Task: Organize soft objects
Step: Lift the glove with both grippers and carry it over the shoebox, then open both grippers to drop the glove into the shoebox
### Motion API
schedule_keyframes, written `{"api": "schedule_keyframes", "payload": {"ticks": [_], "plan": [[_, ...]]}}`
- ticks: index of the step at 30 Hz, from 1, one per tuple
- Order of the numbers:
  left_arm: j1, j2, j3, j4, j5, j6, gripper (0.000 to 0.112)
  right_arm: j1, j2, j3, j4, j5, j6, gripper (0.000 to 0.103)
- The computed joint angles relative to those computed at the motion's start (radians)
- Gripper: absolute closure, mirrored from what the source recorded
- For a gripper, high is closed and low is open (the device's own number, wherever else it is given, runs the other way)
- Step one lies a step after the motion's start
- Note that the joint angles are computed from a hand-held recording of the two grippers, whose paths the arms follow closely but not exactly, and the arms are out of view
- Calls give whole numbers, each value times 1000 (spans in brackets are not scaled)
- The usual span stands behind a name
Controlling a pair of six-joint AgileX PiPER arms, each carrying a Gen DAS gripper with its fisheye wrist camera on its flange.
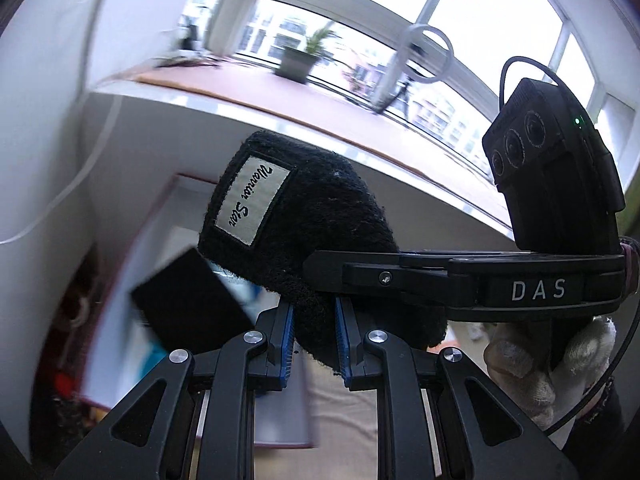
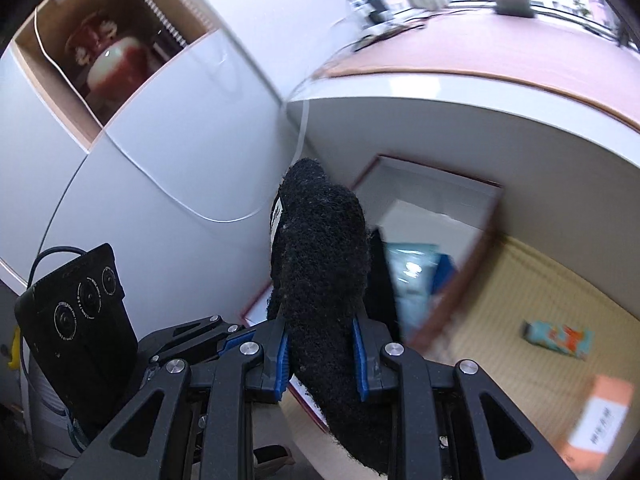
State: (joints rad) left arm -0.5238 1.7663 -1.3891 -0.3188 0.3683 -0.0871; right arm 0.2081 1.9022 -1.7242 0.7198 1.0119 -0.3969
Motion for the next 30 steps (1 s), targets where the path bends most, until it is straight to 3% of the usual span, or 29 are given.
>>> {"api": "schedule_keyframes", "payload": {"ticks": [4,9,12,13,16,18,20,30], "plan": [[74,-26,19,-18,61,37,96,86,110,-159,-65,19,89,80],[78,-49,50,103,100,-48,96,141,188,-242,-141,31,138,80],[62,-27,37,268,136,-173,92,181,217,-283,-264,24,200,71],[52,-39,56,329,137,-224,92,198,226,-304,-319,20,229,62],[44,-30,61,455,153,-345,89,221,190,-242,-418,-46,276,51],[48,-41,81,472,139,-367,75,213,158,-187,-431,-84,274,47],[27,-62,110,568,125,-457,69,199,117,-120,-446,-126,256,41],[-92,-84,143,734,113,-623,62,103,-133,287,-395,-342,134,40]]}}
